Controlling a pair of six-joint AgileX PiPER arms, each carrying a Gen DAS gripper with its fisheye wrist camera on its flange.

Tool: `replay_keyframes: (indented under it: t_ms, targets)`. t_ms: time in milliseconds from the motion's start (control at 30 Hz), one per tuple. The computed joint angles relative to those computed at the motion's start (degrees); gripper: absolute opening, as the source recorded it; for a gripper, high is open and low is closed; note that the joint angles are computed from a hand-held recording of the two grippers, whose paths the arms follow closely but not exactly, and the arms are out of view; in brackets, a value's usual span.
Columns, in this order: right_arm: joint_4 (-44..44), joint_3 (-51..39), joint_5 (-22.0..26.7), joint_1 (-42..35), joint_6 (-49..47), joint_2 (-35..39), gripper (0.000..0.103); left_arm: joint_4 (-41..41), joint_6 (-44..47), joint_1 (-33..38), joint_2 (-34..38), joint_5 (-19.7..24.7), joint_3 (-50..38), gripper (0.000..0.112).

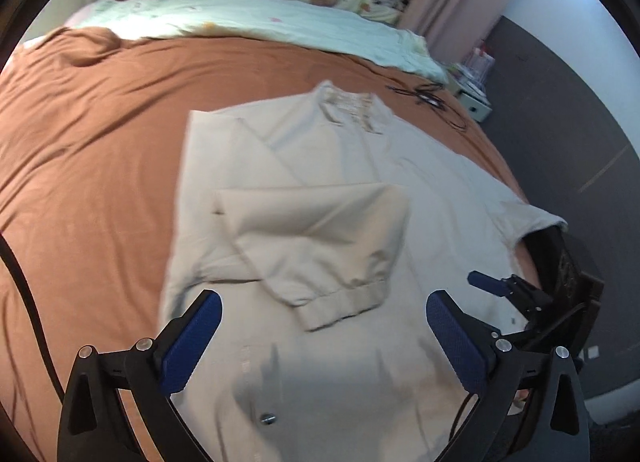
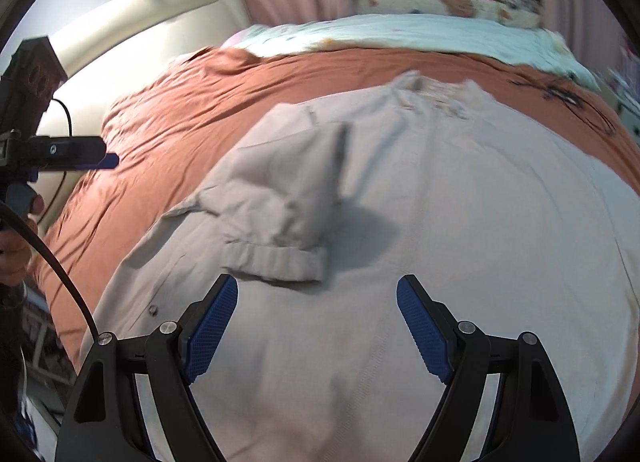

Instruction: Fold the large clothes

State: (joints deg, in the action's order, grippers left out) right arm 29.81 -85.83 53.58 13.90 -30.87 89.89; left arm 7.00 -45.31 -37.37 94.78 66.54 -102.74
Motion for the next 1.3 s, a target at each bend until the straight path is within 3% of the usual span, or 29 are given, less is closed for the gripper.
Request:
replay_keyframes:
  t_ms: [233, 500, 633, 733, 833, 900, 967, 1300]
  targets:
    - [-7.6, -8.3, 0.6, 9.6, 2.9, 8.4, 0.081, 7.0, -9.6, 0.4, -15.1, -1.4, 18.7, 0.102]
    - [-20.7, -22.9, 5.2, 19.0, 12.4, 22.8, 0.081, 13.0, -21.5, -1.8, -28.8, 0.0, 34.2, 0.1]
    - [-29.2, -24.4, 3.2, 22.5, 15.5, 26.4, 0.081, 14.3, -26.2, -2.6, -34.1, -0.1, 40.3, 0.1]
    - [-29.8, -24.9, 2.0, 22.6, 15.7, 26.9, 0.081, 14.6, -28.5, -3.0, -36.6, -0.4, 43.6, 0.1]
    - [-31.0, -25.0, 0.9, 22.1, 16.9, 27.2, 0.056, 14.8, -30.0, -3.5, -37.7, -1.1, 45.4, 0.099]
    - [-31.9, -26.2, 1.3, 21.7, 17.7, 27.6, 0.026, 14.9, -30.6, -3.8, -37.8, -1.8, 46.1, 0.099]
    - [-31.4, -27.9, 2.6, 21.2, 17.2, 28.2, 0.013, 14.7, -30.3, -3.6, -37.4, -2.5, 46.1, 0.099]
    - [-16.5, -31.1, 6.0, 13.6, 10.3, 23.6, 0.008, 11.9, -24.0, 0.8, -30.3, -8.6, 42.8, 0.098]
